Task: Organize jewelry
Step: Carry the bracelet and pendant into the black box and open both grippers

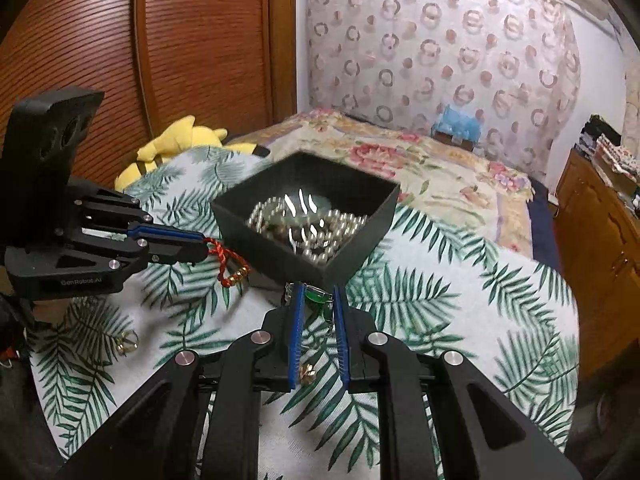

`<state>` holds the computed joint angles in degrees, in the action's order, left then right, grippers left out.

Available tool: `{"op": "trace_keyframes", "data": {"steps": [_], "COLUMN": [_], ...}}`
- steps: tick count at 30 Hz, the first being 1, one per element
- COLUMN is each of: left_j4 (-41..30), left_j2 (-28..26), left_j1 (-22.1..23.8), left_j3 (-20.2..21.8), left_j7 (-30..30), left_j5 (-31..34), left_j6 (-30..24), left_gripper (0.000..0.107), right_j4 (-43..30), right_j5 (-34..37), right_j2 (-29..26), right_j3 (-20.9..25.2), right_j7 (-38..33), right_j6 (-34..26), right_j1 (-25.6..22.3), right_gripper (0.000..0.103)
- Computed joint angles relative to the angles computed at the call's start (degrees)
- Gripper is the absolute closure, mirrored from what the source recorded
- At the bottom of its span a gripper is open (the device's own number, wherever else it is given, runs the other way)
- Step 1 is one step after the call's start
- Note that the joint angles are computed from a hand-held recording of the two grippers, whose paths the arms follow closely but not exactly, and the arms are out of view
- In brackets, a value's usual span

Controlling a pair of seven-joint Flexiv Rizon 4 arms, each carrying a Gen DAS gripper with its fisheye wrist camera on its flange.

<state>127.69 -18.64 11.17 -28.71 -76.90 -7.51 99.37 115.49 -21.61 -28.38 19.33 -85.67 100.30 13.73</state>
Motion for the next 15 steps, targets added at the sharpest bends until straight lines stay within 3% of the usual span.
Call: {"op": "trace_keyframes", "data": {"steps": [15], "left_j4": [-3.5], "left_j2": [1.2], "left_j1": [-1.2], "left_j3": [2.1], "left_j7": [-0.7], "left_j5": [0.4], "left_j6": [1.3], "left_gripper": [0.103], "right_j4": [-6.5], "right_j5": [-2.2], "right_j2": [0.2], "right_j3": [-0.6], "right_j7": [-0.3], "right_j6": [1.7], "right_j1": [1.3], "right_gripper": [0.087]}}
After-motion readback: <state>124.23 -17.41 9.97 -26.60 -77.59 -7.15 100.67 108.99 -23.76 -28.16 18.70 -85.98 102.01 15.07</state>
